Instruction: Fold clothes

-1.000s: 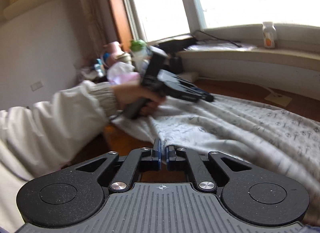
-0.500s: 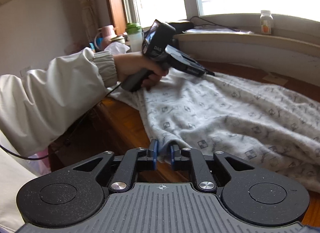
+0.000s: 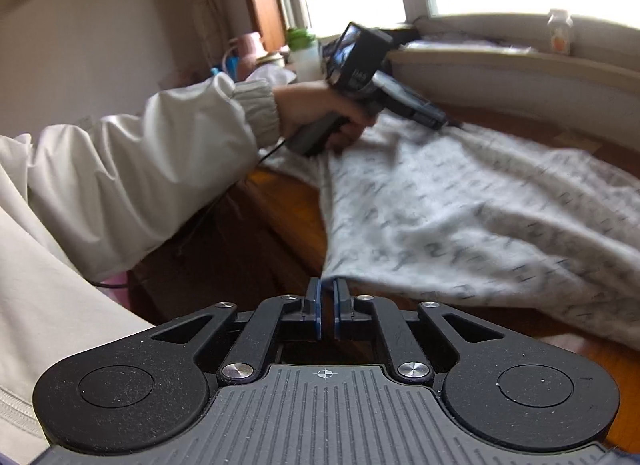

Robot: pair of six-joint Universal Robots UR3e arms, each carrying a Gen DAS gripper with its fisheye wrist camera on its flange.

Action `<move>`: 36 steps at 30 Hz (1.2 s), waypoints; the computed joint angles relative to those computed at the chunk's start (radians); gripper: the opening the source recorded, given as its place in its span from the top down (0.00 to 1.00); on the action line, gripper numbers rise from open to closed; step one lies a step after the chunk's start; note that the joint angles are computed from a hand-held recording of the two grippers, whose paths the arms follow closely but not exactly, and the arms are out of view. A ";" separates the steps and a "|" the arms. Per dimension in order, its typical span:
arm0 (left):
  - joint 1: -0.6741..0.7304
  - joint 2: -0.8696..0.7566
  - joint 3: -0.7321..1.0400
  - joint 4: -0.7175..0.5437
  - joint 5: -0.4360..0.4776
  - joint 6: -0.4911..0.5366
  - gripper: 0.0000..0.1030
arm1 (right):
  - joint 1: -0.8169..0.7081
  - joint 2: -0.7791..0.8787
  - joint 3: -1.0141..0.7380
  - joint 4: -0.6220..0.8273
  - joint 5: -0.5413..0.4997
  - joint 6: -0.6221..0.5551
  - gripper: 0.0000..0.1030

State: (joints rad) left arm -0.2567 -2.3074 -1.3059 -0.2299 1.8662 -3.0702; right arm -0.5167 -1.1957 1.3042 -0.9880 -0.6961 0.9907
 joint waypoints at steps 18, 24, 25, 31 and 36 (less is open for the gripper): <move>-0.150 0.757 -1.220 0.421 0.314 -0.620 0.34 | 0.070 0.116 0.252 -1.070 0.235 0.696 0.66; -0.173 0.774 -1.186 0.375 0.345 -0.544 0.86 | 0.079 0.127 0.277 -1.169 0.227 0.754 0.65; -0.167 0.807 -1.188 0.339 0.360 -0.542 0.87 | 0.076 0.117 0.284 -1.157 0.223 0.734 0.65; -0.141 0.981 -1.178 0.122 0.374 -0.485 0.64 | 0.035 0.090 0.230 -0.898 0.216 0.552 0.63; -0.176 0.962 -1.111 0.153 0.419 -0.507 0.32 | -0.020 0.080 0.159 -0.708 0.233 0.441 0.57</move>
State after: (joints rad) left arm -0.4331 -1.3449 -2.4172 -0.0772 2.2852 -3.5771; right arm -0.5371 -1.1161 1.4631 -1.6963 -0.4633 1.4315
